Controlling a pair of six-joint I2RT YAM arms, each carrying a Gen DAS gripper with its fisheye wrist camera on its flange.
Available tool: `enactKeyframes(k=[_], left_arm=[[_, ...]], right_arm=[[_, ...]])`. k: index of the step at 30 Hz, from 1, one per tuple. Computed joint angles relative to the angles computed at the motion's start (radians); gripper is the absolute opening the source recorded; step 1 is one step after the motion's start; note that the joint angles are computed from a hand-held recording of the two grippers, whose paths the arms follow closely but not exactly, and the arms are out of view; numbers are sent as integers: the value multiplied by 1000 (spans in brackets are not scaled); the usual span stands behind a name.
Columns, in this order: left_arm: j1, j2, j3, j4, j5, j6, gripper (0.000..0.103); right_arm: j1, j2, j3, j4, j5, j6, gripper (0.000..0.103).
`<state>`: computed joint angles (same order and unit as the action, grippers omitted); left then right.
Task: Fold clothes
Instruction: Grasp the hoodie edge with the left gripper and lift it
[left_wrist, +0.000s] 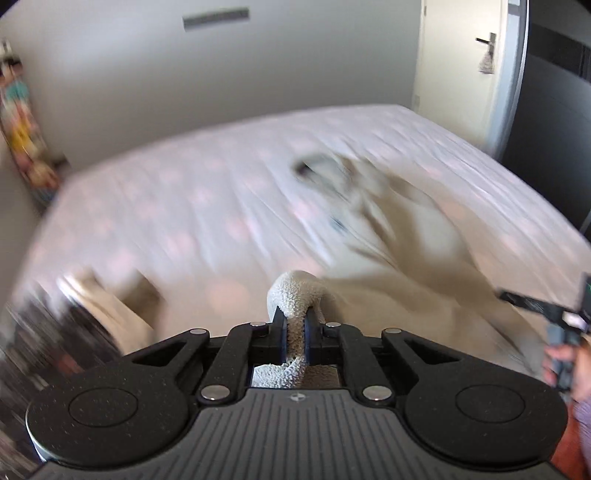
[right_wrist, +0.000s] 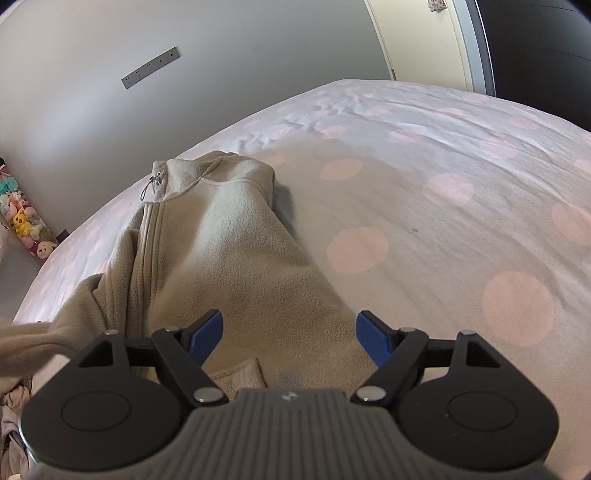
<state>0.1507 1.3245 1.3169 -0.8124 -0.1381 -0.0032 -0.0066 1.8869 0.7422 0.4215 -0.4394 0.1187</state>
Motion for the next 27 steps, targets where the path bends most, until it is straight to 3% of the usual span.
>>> enactKeyframes(k=[6, 11, 21, 27], left_arm=[[217, 121, 181, -2, -52, 236, 6], [365, 249, 308, 15, -71, 334, 6], [588, 619, 588, 158, -196, 419, 6], [628, 855, 615, 305, -314, 457, 6]], right_arm=[[-11, 22, 6, 20, -3, 20, 81], [-18, 71, 33, 36, 16, 47, 81], [16, 163, 72, 154, 52, 43, 81], [40, 214, 118, 156, 70, 17, 81]])
